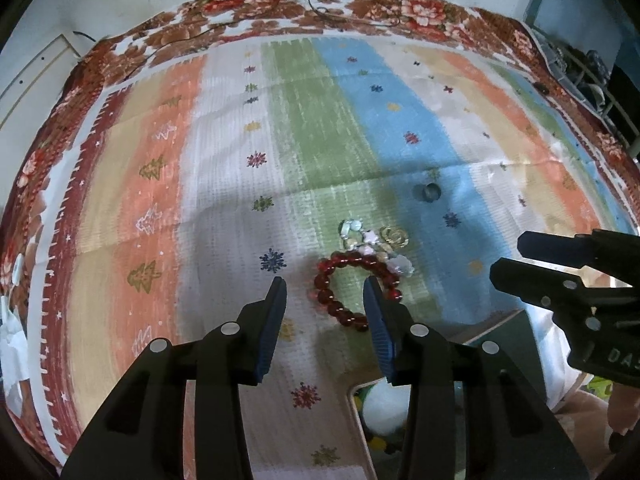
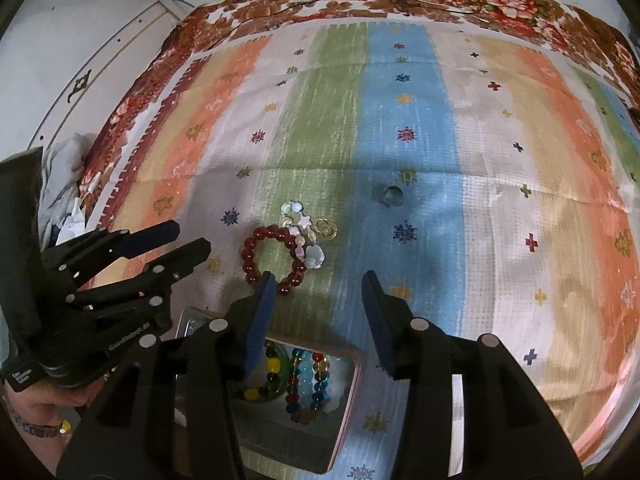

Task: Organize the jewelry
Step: 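Move both open tools toward the red bead bracelet and white charms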

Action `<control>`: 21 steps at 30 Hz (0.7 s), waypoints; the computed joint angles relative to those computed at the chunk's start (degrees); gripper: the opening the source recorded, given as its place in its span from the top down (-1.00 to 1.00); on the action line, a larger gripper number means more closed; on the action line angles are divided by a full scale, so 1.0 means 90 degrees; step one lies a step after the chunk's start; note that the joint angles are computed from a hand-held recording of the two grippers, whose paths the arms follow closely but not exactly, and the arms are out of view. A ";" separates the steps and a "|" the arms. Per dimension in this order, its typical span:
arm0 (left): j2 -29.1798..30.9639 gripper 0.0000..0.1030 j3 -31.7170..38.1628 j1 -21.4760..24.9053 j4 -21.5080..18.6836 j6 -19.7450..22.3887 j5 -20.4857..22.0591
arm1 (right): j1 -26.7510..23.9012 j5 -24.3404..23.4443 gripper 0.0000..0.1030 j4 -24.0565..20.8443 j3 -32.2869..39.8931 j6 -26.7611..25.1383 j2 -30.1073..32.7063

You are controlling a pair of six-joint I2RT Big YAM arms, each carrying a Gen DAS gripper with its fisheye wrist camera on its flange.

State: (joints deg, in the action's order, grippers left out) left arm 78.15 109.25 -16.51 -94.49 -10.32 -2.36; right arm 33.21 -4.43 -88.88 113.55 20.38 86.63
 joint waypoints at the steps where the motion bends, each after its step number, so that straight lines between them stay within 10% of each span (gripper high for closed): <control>1: 0.0023 0.23 -0.0007 0.0023 -0.0004 0.0023 -0.0001 | 0.0010 0.0006 0.10 -0.0019 0.0036 -0.0032 0.0047; 21: 0.0473 0.19 -0.0252 0.0243 -0.0020 0.0469 -0.0162 | -0.0184 -0.0227 0.10 -0.0403 0.0552 -0.0444 0.0913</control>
